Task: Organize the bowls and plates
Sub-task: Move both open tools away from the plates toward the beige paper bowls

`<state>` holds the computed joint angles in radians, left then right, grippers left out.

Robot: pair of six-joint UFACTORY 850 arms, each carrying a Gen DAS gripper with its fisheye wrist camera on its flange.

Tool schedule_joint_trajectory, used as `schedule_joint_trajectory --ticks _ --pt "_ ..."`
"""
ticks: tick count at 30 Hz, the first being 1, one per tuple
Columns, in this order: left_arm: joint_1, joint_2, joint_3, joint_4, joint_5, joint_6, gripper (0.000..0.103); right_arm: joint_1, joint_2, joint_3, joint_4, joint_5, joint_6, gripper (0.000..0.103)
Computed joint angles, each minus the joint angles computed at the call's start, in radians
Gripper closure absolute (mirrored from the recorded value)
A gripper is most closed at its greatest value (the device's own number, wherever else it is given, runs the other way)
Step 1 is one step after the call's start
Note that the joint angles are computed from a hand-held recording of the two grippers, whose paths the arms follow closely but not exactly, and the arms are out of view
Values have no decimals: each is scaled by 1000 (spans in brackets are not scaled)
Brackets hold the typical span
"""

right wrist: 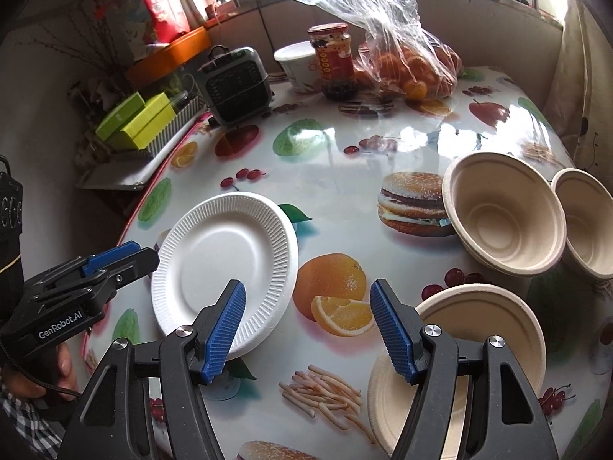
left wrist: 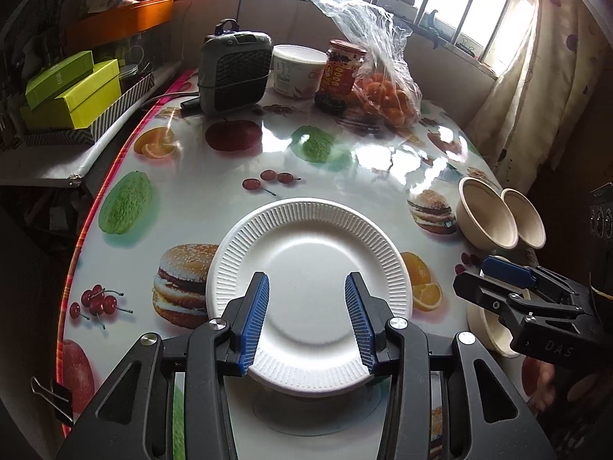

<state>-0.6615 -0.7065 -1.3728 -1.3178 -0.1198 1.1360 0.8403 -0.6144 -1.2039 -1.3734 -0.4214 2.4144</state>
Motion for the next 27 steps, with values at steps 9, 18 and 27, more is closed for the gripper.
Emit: schedule_joint_trajectory --ticks 9,18,27 --pt "-56 -18 -54 163 10 -136 60 7 89 118 -62 -67 120 35" --pt "-109 -80 -160 323 -46 -287 60 1 168 247 -60 -107 211 35" --pt "-141 -162 -293 365 -123 -336 60 -17 225 342 -55 -129 268 35"
